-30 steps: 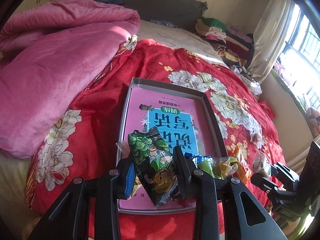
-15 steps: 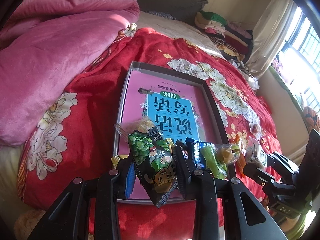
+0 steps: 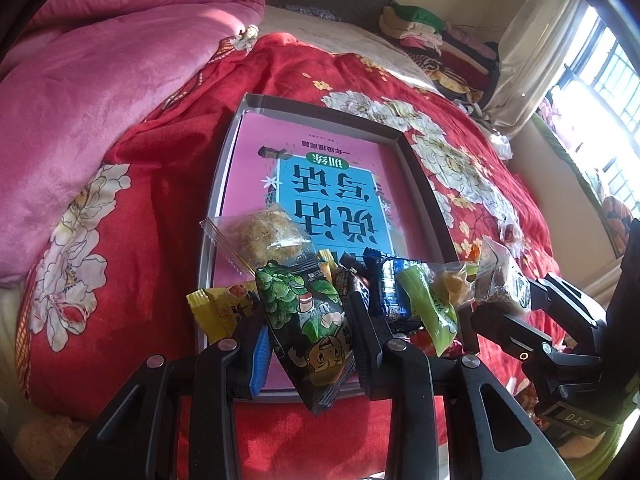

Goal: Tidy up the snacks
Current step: 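Release the green snack bag into the tray with the left tool while the right tool releases the biscuit packet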

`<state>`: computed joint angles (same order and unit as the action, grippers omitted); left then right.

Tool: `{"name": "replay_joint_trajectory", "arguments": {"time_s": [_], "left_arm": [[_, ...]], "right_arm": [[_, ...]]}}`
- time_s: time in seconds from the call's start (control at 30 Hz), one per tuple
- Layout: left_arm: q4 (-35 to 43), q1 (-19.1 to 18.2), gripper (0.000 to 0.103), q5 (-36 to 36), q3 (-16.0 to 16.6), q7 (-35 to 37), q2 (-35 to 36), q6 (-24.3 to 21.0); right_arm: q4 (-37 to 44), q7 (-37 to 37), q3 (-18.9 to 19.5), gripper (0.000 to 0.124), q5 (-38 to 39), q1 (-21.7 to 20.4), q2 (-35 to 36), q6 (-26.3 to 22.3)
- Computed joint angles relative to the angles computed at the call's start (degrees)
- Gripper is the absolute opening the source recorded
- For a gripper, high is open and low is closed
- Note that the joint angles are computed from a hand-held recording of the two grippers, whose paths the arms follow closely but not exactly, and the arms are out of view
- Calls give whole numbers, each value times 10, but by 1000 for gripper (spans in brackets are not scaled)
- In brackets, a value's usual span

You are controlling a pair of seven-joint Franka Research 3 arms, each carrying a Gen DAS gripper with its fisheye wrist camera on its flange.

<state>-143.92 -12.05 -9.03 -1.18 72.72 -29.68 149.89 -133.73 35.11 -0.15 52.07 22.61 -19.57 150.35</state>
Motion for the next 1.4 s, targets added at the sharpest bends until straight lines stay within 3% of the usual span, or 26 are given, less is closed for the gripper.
{"name": "replay_joint_trajectory", "arguments": {"time_s": [0.73,1.4], "left_arm": [[6,-5,35,-26,1,27,20,-9],[7,-8,35,-36,1,39,25,-6]], "right_arm": [[20,36,24,46,-65,0,41,0],[13,53,23,48,-87,-2,47,22]]}}
